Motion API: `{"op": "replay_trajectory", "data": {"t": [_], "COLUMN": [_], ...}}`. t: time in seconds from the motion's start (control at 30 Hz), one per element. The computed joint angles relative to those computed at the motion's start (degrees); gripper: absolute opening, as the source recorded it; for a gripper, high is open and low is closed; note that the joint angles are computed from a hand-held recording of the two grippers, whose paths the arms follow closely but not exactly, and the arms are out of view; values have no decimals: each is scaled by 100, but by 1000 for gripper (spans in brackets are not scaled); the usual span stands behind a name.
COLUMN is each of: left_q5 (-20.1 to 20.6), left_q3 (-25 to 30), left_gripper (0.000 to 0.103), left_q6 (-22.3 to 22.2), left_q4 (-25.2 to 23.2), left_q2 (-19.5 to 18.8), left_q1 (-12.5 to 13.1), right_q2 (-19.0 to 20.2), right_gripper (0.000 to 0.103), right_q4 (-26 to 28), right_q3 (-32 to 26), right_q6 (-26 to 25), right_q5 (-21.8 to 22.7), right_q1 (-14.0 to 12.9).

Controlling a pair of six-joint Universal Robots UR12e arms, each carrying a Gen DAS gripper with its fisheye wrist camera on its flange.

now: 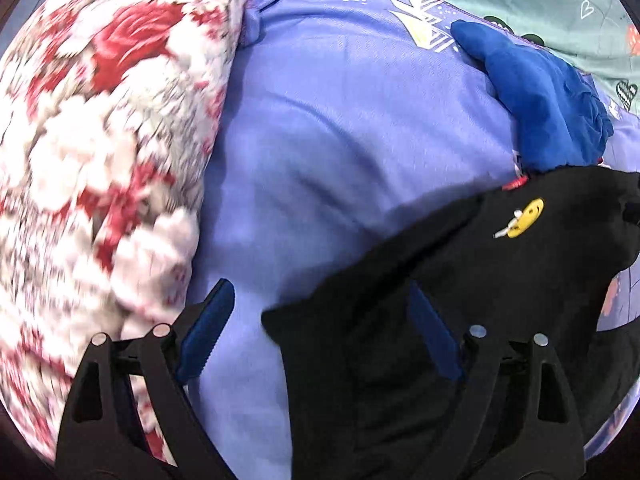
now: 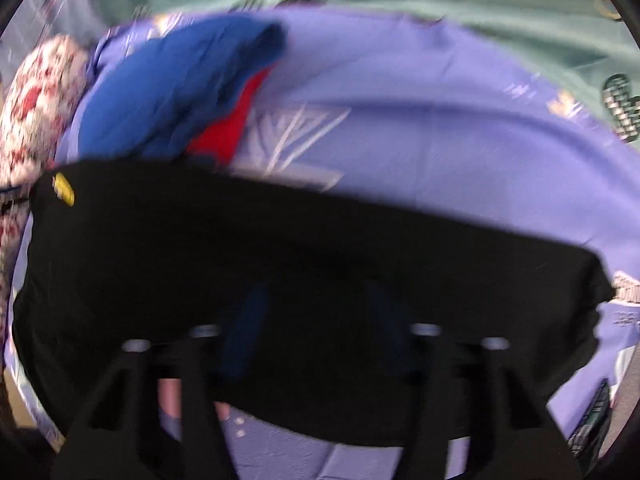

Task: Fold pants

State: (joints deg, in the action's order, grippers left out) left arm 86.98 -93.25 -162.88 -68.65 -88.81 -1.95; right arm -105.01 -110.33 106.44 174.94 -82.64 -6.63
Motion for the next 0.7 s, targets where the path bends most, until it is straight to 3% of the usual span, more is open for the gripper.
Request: {"op": "replay_trajectory", "data": {"t": [0.03, 0.07, 0.1, 0.17, 0.2, 0.23, 0.3, 0.37, 0.4, 0.47, 0.6, 0.7], "left_q5": [-26, -59, -53, -109, -172, -358, -583, -629, -667, -1173, -1155, -1507], "left_q3": [16, 46, 70, 153, 147, 166, 190, 235, 261, 404, 369, 310], "left_gripper": [88, 88, 88, 88, 88, 88, 88, 88, 82, 8, 8, 8], "left_q6": [96, 233, 322, 520, 594, 720, 906, 988, 973, 1055, 1396, 1333], "left_q4": [0, -21, -63, -182, -230, -337, -454, -557, -625, -1124, -910, -877], "left_q2": [-36, -89, -139, -229, -243, -257, -290, -360, -386, -491, -406, -292], "left_q1": [5, 52, 15, 55, 45, 68, 85, 80, 89, 184, 120, 255], "right_q2": [36, 51, 15, 21, 9, -24, -17, 110, 165, 298, 495, 606], "right_gripper": [22, 10, 8, 16, 16, 21, 62, 63, 63, 63, 63, 63], "right_q4": [136, 140, -20, -92, -212, -390, -674, -807, -737, -520, -527, -522], "right_q3": [-3, 28, 90, 65, 63, 87, 75, -10, -65, -199, -340, -447], "right_q6": [-28, 24, 180, 850, 993, 942, 556, 74, -20, -154, -709, -1057], "right_q5": [-177, -417, -523, -1166, -1224, -1043, -991, -1345, -1317, -1032, -1061, -845], "right_q1": [49, 61, 23, 10, 45, 44, 166, 393, 415, 404, 608, 708]}}
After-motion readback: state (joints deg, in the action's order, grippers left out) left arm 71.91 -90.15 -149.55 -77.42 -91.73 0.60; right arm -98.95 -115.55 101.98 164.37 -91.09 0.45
